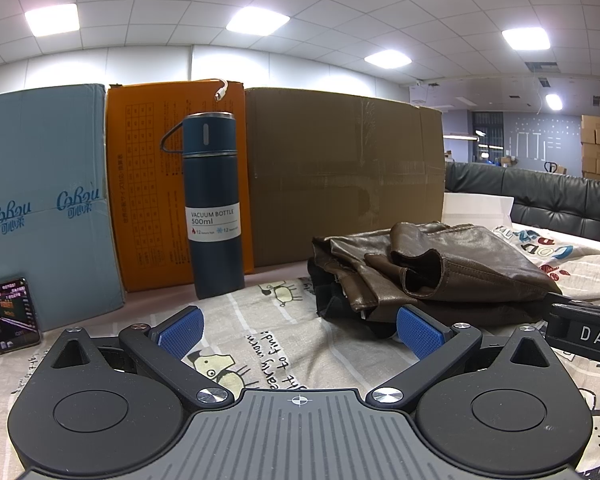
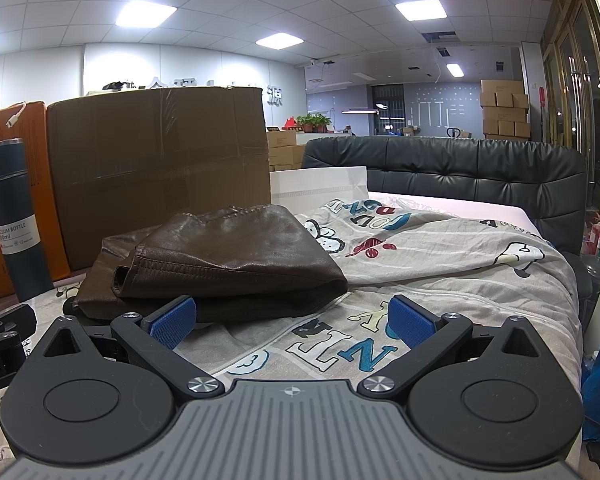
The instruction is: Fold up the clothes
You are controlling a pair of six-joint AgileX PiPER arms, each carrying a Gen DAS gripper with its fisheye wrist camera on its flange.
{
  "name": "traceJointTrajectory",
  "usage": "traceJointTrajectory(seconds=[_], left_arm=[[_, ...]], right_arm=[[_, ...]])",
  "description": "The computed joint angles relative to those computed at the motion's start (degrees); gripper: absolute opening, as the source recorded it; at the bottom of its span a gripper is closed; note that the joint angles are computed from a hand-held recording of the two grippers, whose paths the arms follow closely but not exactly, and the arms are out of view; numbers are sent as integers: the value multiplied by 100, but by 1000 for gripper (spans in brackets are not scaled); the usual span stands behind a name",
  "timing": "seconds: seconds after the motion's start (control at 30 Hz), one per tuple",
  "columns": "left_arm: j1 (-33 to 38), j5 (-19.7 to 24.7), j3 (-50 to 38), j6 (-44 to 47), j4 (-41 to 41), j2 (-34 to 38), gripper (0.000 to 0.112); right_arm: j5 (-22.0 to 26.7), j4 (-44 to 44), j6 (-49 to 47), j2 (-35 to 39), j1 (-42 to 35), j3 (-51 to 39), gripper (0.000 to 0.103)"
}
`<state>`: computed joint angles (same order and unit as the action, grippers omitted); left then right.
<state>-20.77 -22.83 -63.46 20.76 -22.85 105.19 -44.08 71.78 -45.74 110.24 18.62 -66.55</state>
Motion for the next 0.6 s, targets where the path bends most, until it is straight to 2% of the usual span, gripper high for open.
traceJointTrajectory(seconds=[0.27,0.6], left_arm=[[38,-14,-6,-100,18,9,103],[22,-260,14,135,-479,18,103]], right_arm=[[-3,-2,11,0,-1,-1,103],[0,16,7,-5,-5,0,103]])
